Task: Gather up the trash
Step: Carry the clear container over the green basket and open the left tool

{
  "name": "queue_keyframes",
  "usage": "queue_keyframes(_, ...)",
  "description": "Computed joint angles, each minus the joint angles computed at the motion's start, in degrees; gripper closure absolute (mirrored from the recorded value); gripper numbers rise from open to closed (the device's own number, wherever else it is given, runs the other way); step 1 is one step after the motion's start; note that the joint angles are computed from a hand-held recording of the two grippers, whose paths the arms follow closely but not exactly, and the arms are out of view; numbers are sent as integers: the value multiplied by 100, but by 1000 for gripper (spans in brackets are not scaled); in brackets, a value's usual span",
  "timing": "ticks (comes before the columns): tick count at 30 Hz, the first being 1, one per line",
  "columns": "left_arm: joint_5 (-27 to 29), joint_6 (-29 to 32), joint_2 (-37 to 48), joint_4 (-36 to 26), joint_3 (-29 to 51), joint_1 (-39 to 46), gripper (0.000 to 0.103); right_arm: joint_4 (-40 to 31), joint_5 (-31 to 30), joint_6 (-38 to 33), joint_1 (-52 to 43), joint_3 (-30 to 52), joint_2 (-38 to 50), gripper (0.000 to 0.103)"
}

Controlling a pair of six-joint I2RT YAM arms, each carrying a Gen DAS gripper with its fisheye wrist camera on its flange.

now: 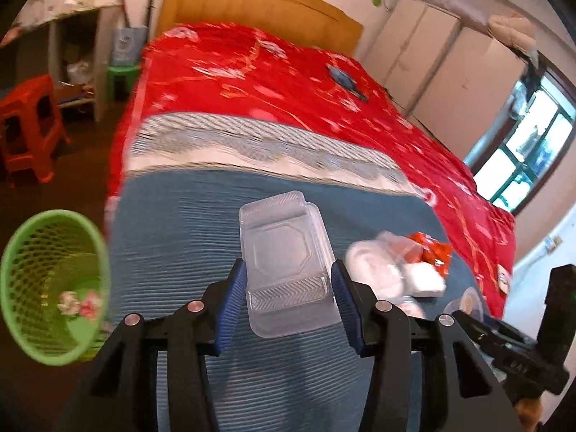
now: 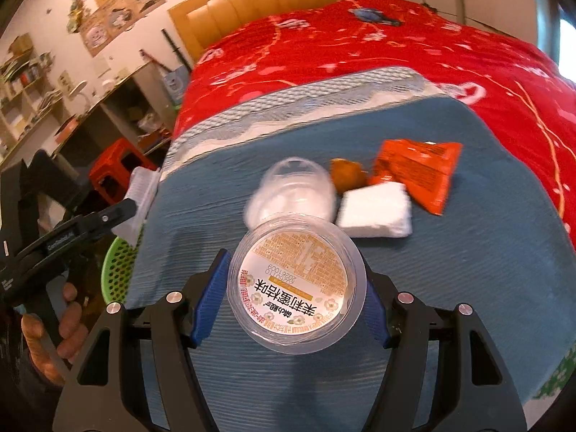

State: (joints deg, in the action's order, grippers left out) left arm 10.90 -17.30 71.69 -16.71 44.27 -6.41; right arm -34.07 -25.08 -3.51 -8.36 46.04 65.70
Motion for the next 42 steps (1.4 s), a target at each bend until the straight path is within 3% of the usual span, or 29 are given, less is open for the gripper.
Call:
queue_keyframes(8, 348, 1003, -802, -529, -449, 1978, 56, 271, 329, 551, 1337, 238, 246, 37)
queue_keyframes(17, 821, 2009, 168, -346, -469, 4075, 56, 547, 716, 1057, 2754, 796, 954, 37)
queue_keyframes(32, 568, 2391, 2151, 267, 118, 4760, 55, 765, 1123, 1363, 4060, 1402, 1914, 37)
queue_keyframes(33, 547, 2371, 2212, 256, 161, 4773, 54, 768, 1136, 1376, 4101, 1441, 1970, 37)
queue_keyframes(34, 542, 2362, 2258, 274, 164, 4792, 47, 772, 1137, 1385, 4128, 1485, 2034, 37)
queue_keyframes(42, 646, 2365, 2255, 266, 202, 5031, 43, 808, 1214, 1469, 4459, 1744, 2357, 37)
